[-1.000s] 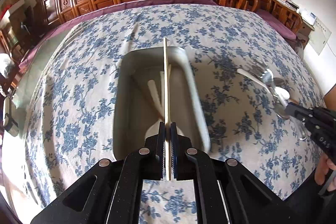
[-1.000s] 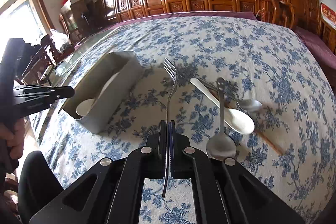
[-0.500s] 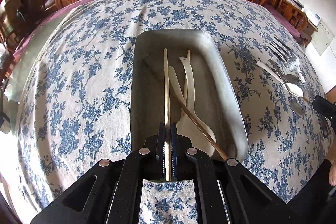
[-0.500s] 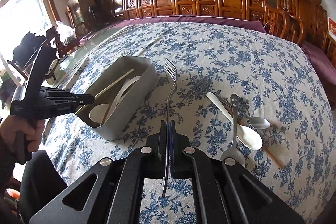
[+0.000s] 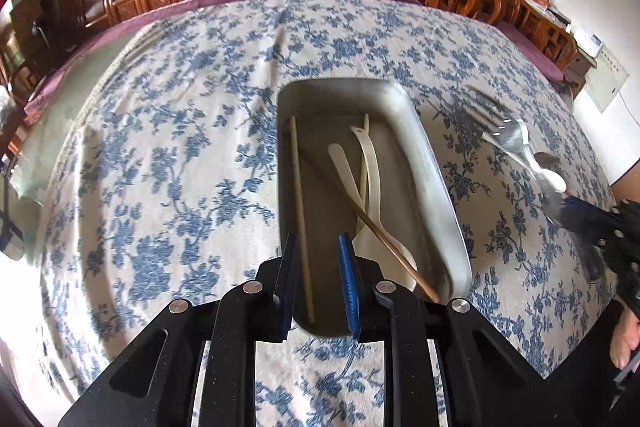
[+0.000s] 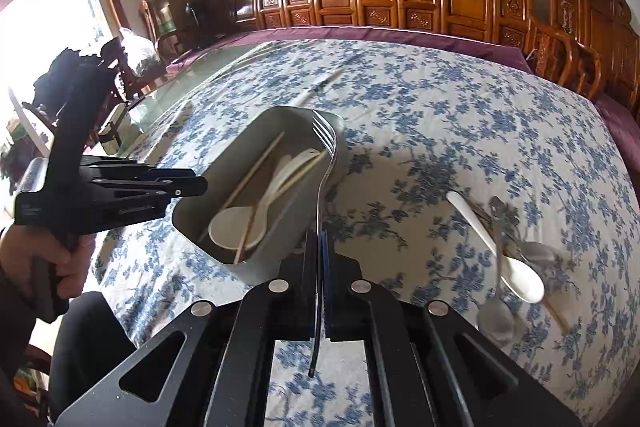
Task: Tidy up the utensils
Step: 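Lower the chopstick into the tray and open the left tool while the right tool carries the fork, then lower the metal fork into the tray and open the right tool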
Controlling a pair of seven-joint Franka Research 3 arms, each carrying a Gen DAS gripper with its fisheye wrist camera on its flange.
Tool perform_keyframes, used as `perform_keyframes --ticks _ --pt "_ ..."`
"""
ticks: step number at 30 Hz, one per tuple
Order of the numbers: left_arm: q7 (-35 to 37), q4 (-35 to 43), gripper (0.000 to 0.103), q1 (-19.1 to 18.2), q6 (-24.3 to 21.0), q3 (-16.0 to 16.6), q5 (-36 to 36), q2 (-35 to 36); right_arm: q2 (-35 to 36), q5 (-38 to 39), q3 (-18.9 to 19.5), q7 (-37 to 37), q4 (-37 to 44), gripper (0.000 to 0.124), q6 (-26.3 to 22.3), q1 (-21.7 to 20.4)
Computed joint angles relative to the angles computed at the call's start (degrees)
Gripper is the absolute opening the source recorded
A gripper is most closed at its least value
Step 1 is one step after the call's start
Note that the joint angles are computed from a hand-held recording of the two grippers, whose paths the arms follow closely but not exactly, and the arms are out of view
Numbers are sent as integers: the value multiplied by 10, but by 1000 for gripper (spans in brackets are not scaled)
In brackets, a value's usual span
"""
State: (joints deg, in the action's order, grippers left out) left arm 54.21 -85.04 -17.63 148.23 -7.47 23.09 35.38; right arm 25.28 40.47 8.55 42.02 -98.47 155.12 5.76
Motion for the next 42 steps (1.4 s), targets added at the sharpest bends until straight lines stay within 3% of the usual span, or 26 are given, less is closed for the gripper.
perform_keyframes --ticks 3,6,12,18,21,29,38,42 --pt "-18 -51 21 -2 22 11 19 -41 12 -11 0 15 16 3 -4 12" --pt "-50 -104 31 -2 50 21 44 -83 25 -23 1 33 34 3 -9 22" --pt "-95 -165 34 14 75 23 72 -129 67 -70 -8 94 89 3 -21 48" --pt "-113 -187 40 32 97 19 77 -145 118 -120 -19 166 160 3 -43 70" --pt "-121 -193 52 34 102 19 81 -148 152 -159 -35 219 208 3 -60 89" --pt "-130 -194 52 37 102 17 87 -149 220 -235 -53 311 297 3 -100 113" --pt "-130 -191 53 36 97 16 91 -147 226 -227 -25 307 302 7 -110 91" --pt "-142 -190 63 28 95 22 108 -146 191 -193 0 252 252 7 -82 69"
